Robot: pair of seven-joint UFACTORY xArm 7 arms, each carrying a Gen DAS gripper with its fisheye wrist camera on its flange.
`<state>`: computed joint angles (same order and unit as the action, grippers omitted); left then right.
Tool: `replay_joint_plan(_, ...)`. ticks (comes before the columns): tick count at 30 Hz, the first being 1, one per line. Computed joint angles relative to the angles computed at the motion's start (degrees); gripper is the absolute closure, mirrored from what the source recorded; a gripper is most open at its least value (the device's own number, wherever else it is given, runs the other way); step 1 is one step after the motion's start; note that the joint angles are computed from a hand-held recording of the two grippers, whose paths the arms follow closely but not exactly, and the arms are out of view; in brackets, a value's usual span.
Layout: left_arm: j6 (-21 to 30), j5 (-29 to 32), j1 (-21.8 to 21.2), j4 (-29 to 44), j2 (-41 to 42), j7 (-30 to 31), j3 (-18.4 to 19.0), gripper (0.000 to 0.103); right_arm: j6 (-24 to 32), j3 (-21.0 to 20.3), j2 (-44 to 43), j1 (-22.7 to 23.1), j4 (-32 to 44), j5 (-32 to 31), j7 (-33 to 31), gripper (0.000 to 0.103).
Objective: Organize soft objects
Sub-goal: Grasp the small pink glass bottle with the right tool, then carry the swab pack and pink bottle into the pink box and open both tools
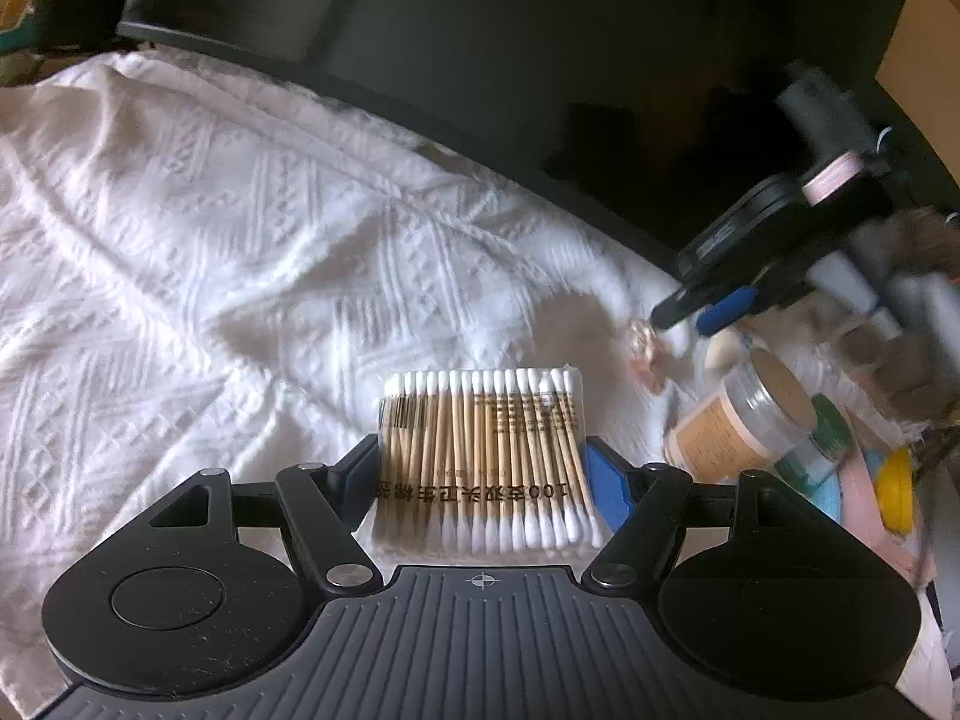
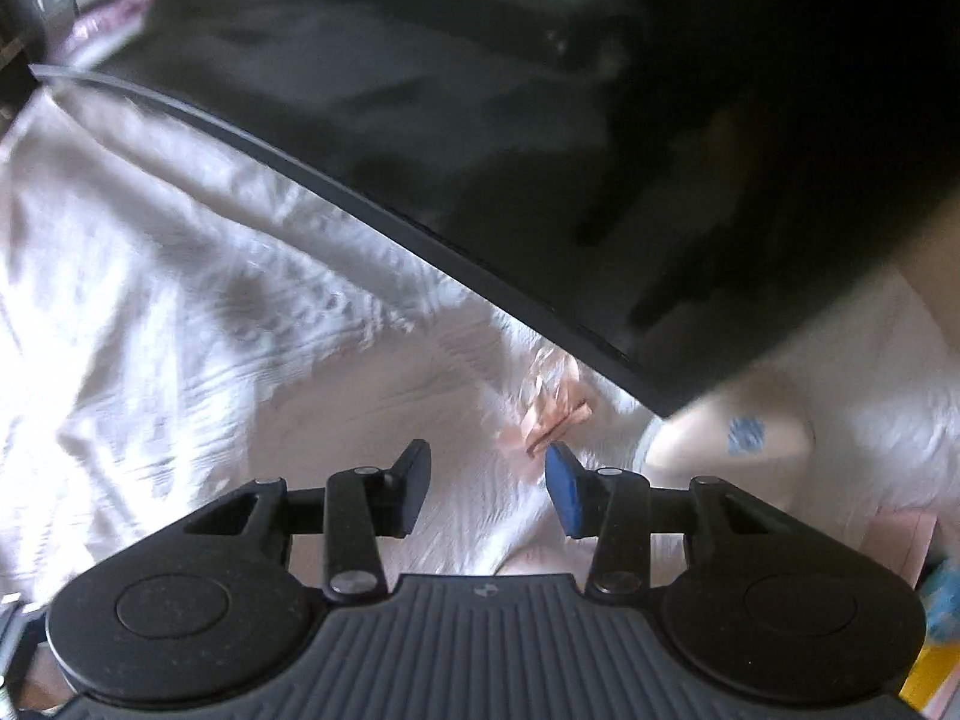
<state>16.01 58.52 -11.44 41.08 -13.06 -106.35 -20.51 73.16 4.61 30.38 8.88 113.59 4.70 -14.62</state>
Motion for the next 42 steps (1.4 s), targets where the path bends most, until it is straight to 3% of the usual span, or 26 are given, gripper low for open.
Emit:
replay_joint_plan(4, 0.5, 0.2, 0.4, -0.1, -0.7, 1.4, 0.6, 0.027, -6.1, -1.7, 0.4, 4.8, -4.0, -8.4, 1.3, 0.066)
replay_joint_plan(7, 0.6, 0.5, 1.1, 0.1, -0.6, 2.7, 1.0, 0.027, -7.2, -2.7, 1.8, 7.0, -4.2, -12.9, 3.4, 0.068)
replay_joint_plan(12, -1.7, 5.2, 3.2, 0.4, 0.6, -1.1, 1.2, 0.027, -5.8, -4.0, 5.7, 9.3, -0.6, -18.0, 6.2, 0.086)
replay_joint_plan(13, -2.0, 5.6, 3.1, 0.4, 1.0, -1.4, 1.5, 0.027, -5.5, -4.3, 6.2, 9.6, -0.3, -18.8, 6.5, 0.095)
replay_joint_plan(15, -2.2, 4.5, 2.5, 0.4, 1.8, 0.0, 2.5, 0.027, -6.1, -4.0, 6.1, 9.2, -0.8, -18.8, 6.2, 0.099)
replay_joint_plan(19, -0.6, 2.1, 1.8, 2.1, 3.1, 3.3, 3.8, 0.027, -9.5, -2.2, 1.5, 6.6, -5.4, -15.5, 3.0, 0.102)
replay_joint_plan(28, 4.7, 0.7, -1.7, 16.1, 11.0, 11.3, 7.4, 0.027, -14.0, 0.7, -15.3, -3.2, -13.4, 3.1, -8.9, 0.102)
replay_joint_plan(36, 5.9, -2.3, -10.2, 33.3, 22.0, 21.0, 9.4, 0.027, -15.3, -4.4, -23.4, -13.6, -15.0, 18.8, -17.8, 0.102)
replay_joint_plan(42, 5.4, -11.3, -15.6, 49.2, 33.0, 36.6, 7.0, 0.027, -13.3, -9.4, -25.4, -22.4, -15.8, 29.8, -25.0, 0.102)
